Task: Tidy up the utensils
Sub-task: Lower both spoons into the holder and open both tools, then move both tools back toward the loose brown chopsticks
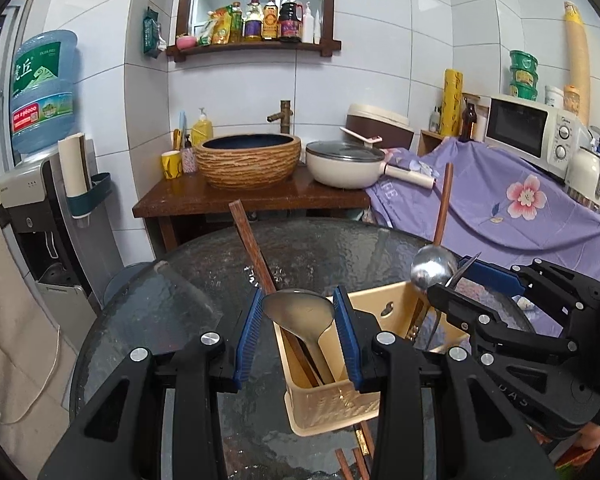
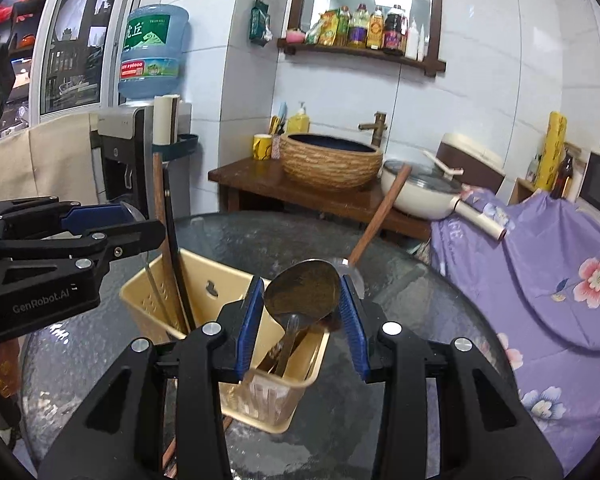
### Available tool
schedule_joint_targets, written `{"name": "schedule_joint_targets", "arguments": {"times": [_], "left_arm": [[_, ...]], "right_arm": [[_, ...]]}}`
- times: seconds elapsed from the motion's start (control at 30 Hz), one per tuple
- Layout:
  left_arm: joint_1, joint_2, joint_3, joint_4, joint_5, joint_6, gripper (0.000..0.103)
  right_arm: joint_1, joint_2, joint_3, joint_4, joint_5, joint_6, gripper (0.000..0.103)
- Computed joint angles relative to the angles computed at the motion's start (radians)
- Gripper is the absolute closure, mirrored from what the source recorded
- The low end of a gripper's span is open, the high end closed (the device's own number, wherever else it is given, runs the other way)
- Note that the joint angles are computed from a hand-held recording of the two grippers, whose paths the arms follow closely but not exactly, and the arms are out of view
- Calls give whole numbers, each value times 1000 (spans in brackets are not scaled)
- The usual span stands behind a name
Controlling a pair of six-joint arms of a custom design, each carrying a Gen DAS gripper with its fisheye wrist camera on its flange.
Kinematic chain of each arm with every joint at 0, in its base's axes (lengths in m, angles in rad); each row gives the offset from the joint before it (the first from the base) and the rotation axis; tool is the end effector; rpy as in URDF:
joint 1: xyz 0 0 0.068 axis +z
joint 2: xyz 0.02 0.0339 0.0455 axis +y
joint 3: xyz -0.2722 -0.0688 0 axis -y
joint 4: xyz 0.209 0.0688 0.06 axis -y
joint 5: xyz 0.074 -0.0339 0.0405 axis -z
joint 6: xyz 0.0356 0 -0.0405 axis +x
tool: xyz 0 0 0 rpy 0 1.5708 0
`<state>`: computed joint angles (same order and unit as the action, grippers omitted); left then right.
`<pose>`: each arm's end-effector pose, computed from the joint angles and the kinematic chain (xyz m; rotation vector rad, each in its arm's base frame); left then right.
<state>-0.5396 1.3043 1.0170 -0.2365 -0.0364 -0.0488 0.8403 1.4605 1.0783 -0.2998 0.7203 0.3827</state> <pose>0.2243 -0.1328 0.3196 0.4911 2.0521 -0.3164 0.2074 0.1963 0.2983 -0.1060 2.0624 -0.0711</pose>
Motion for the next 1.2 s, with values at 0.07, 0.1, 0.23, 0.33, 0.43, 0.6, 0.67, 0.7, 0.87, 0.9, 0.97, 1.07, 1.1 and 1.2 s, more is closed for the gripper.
{"name": "schedule_joint_targets", "arguments": {"times": [0.07, 0.1, 0.23, 0.33, 0.43, 0.6, 0.67, 0.7, 0.87, 0.9, 0.97, 1.07, 1.1, 1.2], "left_arm": [[6, 5, 2, -12, 14, 8, 67], [8, 8, 0, -15, 19, 13, 67], [8, 12, -10, -16, 22, 18, 67], [9, 24, -8, -22, 29, 22, 67], [6, 24, -13, -18, 24, 16, 67], [10, -2, -25, -15, 23, 9, 59], [16, -27, -36, -9, 29, 1, 54], [19, -38, -40, -10, 36, -5, 52], [16, -153, -97, -13, 24, -43, 32], [4, -175, -110, -12, 6, -51, 25], [-27, -238, -150, -14, -47, -61, 16], [-60, -307, -200, -45, -92, -79, 10], [-61, -323, -218, -60, -89, -86, 8], [-63, -351, -284, -83, -86, -90, 7]], "right_arm": [[-8, 0, -5, -13, -20, 12, 64], [-12, 3, -4, -22, -32, 14, 64], [-16, 10, -4, -29, -51, 15, 64], [-14, 12, -5, -27, -48, 13, 64], [-12, 6, -14, -18, -49, 15, 63], [-2, -27, -38, -6, -33, 17, 50], [7, -46, -46, -4, -17, 19, 50], [9, -56, -49, -4, -15, 23, 50], [86, -123, -74, -27, 58, 72, 46], [116, -131, -75, -44, 90, 88, 42], [167, -138, -72, -83, 133, 126, 38], [223, -126, -68, -165, 150, 221, 34], [236, -118, -70, -191, 144, 260, 34], [255, -89, -96, -230, 102, 348, 33]]}}
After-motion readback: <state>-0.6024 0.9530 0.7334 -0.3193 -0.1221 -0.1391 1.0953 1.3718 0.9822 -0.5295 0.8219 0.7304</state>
